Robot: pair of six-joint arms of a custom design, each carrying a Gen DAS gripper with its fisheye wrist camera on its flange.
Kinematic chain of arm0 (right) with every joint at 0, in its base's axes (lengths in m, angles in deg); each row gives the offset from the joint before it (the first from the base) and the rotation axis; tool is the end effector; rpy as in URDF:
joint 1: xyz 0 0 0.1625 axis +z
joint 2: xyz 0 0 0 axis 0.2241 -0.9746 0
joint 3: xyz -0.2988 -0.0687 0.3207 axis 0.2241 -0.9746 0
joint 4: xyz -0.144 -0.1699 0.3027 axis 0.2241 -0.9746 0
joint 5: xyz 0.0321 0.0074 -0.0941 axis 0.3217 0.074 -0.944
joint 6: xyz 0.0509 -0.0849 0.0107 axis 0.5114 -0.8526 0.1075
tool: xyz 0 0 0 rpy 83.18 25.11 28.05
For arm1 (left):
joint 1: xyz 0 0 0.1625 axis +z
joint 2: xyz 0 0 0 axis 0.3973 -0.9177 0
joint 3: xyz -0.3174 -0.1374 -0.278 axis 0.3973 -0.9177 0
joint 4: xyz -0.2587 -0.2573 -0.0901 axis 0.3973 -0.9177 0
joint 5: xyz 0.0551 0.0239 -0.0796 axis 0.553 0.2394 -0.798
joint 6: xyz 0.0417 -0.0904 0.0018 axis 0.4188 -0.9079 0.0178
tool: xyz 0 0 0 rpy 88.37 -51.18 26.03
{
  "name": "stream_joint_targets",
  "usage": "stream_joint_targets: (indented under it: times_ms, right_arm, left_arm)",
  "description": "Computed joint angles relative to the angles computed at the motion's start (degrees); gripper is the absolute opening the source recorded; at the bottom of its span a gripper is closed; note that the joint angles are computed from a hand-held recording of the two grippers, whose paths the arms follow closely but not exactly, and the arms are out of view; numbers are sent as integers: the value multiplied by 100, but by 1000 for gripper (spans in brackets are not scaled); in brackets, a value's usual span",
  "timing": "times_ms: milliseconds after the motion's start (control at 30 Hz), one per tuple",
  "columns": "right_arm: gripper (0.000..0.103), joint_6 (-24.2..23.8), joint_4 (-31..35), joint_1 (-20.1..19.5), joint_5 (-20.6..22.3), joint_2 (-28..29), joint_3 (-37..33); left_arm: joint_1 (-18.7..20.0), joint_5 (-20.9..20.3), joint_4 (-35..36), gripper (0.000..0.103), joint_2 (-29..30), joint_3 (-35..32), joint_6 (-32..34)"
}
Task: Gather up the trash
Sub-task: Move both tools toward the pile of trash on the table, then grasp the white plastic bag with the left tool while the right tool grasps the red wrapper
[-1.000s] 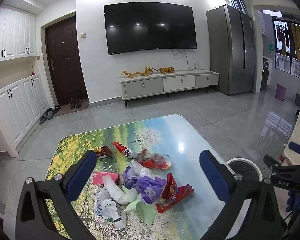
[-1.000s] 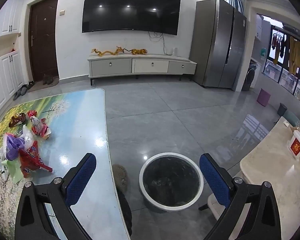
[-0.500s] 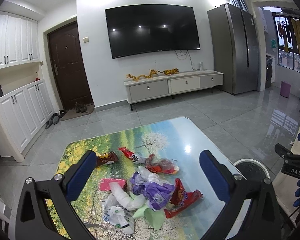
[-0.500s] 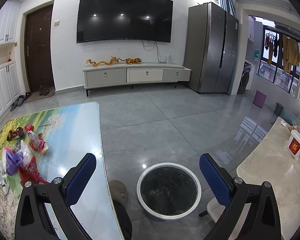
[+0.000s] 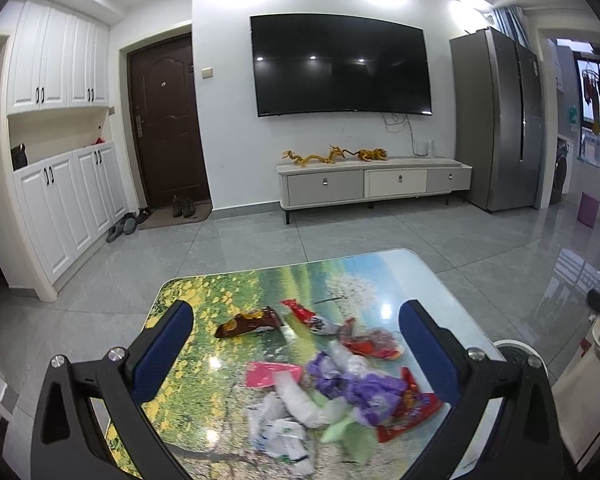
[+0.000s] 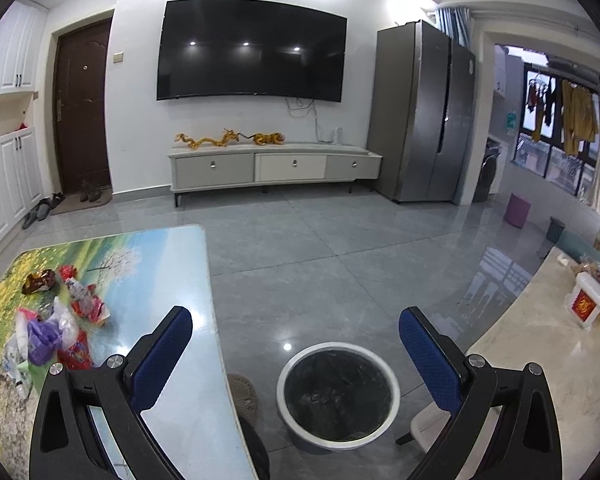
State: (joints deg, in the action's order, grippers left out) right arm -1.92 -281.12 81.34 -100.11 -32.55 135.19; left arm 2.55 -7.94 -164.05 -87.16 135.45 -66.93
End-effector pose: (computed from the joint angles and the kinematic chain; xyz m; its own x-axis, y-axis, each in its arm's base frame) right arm 0.1190 -0.4513 0.4198 -0.6158 0.0197 0.7877 -0.6640 0.5251 -0.5323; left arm -0.3914 -0.4480 0.1448 -0.6414 -0.1997 -0.7407 0.6132 0.4468 -0.6514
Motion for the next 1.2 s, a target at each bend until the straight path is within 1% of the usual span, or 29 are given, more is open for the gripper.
stream_joint_targets:
  times_ms: [100, 167, 200, 267, 300, 333, 400, 433, 467, 533, 567, 600, 700, 767, 833, 867, 933, 967, 1033, 1133, 1200]
  right_arm:
    - [103, -103, -350, 274, -219, 199, -78]
    - [103, -179, -526, 435, -324, 294, -112]
    - [103, -198, -567, 496, -370, 327, -129]
    - [103, -191, -619, 643, -471, 403, -161]
    - [103, -169, -633, 705, -501, 439, -168]
    - [103, -140, -617, 746, -509, 459, -171]
    - [103, -61, -538, 837, -517, 484, -120]
    - [103, -5, -392, 894, -531, 478, -108]
    - [103, 42, -277, 925, -540, 494, -103]
    - [103, 150, 47, 975, -526, 515, -97]
    - [103, 227, 302, 986, -499, 505, -93]
    - [103, 309, 542, 979, -447, 487, -88]
    - [103, 745, 1589, 854, -37, 325, -92]
    - [103, 969, 2172, 780, 153, 305, -146]
    - [103, 1010, 2468, 746, 209, 334, -165]
    - [101, 1010, 2606, 739, 228, 379, -187]
    - [92, 1007, 2805, 717, 291, 427, -189]
    - [89, 1005, 2939, 702, 338, 463, -207]
    - [77, 1014, 3186, 634, 464, 529, -228]
    - [72, 1017, 3532, 554, 600, 594, -245]
    - [70, 979, 3716, 479, 689, 667, -261]
  left_arm:
    - [103, 77, -7, 103, -301, 257, -64]
    - [149, 161, 269, 103, -568, 418, -317]
    - [162, 210, 489, 103, -691, 471, -497]
    - [190, 312, 1256, 103, -1014, 547, -1079]
    - [197, 333, 1476, 103, -1105, 577, -1247]
    - [214, 356, 1937, 103, -1277, 585, -1588]
    - [253, 365, 2496, 103, -1473, 580, -1991]
    - [274, 348, 2705, 103, -1552, 579, -2143]
    - [296, 315, 2683, 103, -1610, 616, -2128]
    - [347, 220, 2080, 103, -1656, 804, -1676]
    - [404, 99, 1662, 103, -1643, 918, -1393]
    - [427, 46, 1442, 103, -1623, 978, -1256]
    - [557, -374, 164, 103, -1507, 1249, -355]
    - [655, -748, -605, 103, -1371, 1385, 201]
    - [741, -1120, -991, 103, -1248, 1486, 502]
    - [767, -1215, -1099, 103, -1198, 1521, 566]
    - [847, -1543, -1342, 102, -1061, 1558, 738]
    - [890, -1716, -1439, 101, -982, 1566, 801]
    - [969, -1987, -1591, 94, -864, 1562, 921]
    - [1071, -2397, -1848, 94, -693, 1547, 1126]
    - [1125, -2540, -1878, 94, -621, 1507, 1166]
